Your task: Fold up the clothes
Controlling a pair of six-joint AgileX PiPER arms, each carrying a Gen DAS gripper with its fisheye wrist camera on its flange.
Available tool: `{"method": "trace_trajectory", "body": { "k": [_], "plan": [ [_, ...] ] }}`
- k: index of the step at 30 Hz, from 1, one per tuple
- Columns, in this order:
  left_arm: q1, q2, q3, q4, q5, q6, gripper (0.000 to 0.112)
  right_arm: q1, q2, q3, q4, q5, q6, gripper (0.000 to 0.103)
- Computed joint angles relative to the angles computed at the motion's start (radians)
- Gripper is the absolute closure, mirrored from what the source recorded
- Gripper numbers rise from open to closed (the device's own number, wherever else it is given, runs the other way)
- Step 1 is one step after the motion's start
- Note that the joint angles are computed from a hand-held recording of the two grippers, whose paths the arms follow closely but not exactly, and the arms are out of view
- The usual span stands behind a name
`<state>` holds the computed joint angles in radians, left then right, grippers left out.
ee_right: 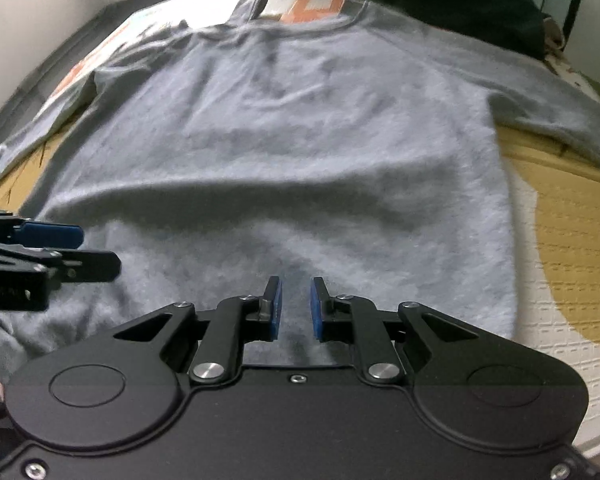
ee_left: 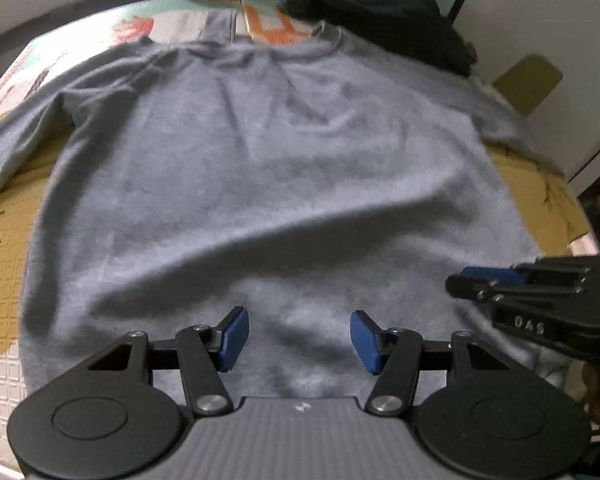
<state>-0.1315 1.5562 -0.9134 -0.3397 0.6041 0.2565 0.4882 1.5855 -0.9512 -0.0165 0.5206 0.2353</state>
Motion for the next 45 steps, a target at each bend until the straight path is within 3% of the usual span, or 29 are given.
{"method": "trace_trajectory", "body": {
  "k": [7, 12, 15, 27, 29, 36, 45],
  "plan": [
    [0.039, 0.012, 0.031, 0.066, 0.007, -0.064, 0.056, -0.028, -0.006, 0.049, -0.017, -0.001, -0.001, 0.09],
    [0.034, -0.003, 0.036, 0.24, 0.016, -0.234, 0.056, -0.069, -0.039, 0.082, -0.003, 0.004, -0.038, 0.09],
    [0.043, -0.012, 0.044, 0.333, 0.026, -0.338, 0.056, -0.097, -0.054, 0.096, 0.032, 0.011, -0.093, 0.09],
    [0.113, -0.057, 0.062, 0.488, 0.089, -0.627, 0.048, -0.267, -0.131, 0.139, 0.277, 0.082, -0.444, 0.092],
    [0.086, -0.064, 0.055, 0.553, 0.107, -0.712, 0.052, -0.292, -0.151, 0.131, 0.338, 0.083, -0.529, 0.091],
    [-0.026, -0.076, -0.023, 0.707, 0.176, -0.931, 0.051, -0.337, -0.12, 0.04, 0.506, 0.091, -0.76, 0.09],
    [-0.148, -0.015, -0.144, 0.763, 0.204, -1.096, 0.034, -0.307, 0.002, -0.05, 0.6, 0.028, -0.921, 0.088]
  ]
}}
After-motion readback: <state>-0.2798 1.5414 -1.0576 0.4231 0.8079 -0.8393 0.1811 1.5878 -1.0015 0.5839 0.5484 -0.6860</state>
